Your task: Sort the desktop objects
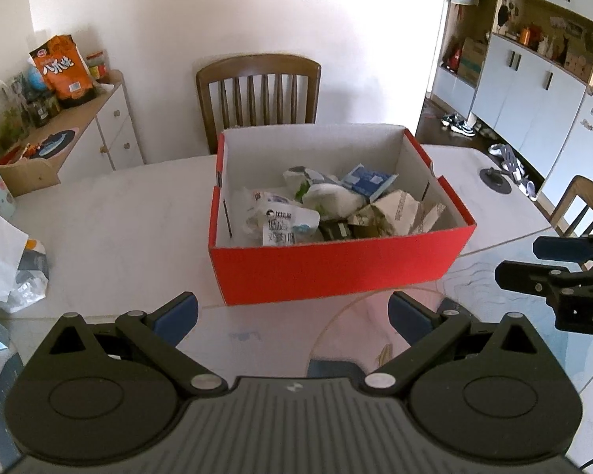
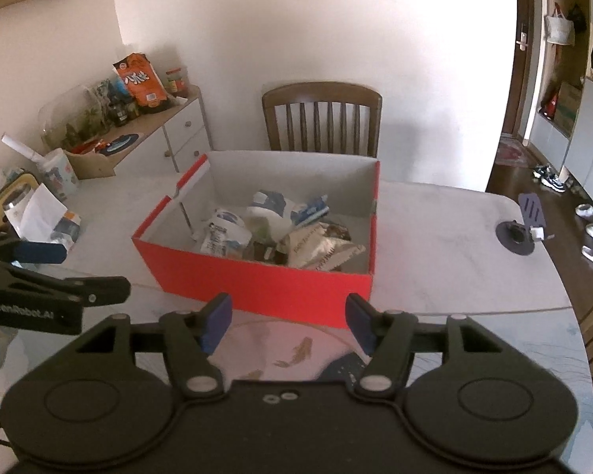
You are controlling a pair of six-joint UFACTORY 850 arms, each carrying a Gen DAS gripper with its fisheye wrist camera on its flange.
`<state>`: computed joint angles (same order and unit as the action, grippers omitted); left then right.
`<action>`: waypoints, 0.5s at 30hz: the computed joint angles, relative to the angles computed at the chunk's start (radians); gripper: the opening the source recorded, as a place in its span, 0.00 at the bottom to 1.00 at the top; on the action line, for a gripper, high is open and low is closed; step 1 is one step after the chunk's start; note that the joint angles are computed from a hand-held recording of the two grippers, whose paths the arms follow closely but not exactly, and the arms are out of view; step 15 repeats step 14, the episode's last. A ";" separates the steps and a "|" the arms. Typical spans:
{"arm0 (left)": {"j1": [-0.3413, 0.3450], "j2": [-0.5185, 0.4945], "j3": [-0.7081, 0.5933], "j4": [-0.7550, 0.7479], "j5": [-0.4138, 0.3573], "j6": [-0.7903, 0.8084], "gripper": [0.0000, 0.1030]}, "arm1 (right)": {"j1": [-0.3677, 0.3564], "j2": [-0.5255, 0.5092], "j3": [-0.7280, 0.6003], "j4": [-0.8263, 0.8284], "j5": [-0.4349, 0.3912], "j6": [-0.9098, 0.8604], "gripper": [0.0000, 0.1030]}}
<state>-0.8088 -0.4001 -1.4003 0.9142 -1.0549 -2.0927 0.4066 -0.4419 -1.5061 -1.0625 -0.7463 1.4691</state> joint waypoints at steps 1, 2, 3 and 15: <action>-0.001 -0.002 -0.001 -0.002 0.001 0.002 1.00 | -0.001 0.003 0.007 0.004 0.001 0.001 0.62; 0.000 -0.005 -0.004 -0.008 0.000 0.007 1.00 | 0.000 0.007 0.016 0.003 -0.002 0.005 0.62; 0.000 -0.007 -0.005 -0.009 0.002 0.010 1.00 | 0.000 0.010 0.024 0.002 -0.007 0.011 0.62; -0.001 -0.013 -0.010 -0.018 -0.001 0.021 1.00 | -0.016 0.065 0.128 -0.010 -0.031 0.123 0.63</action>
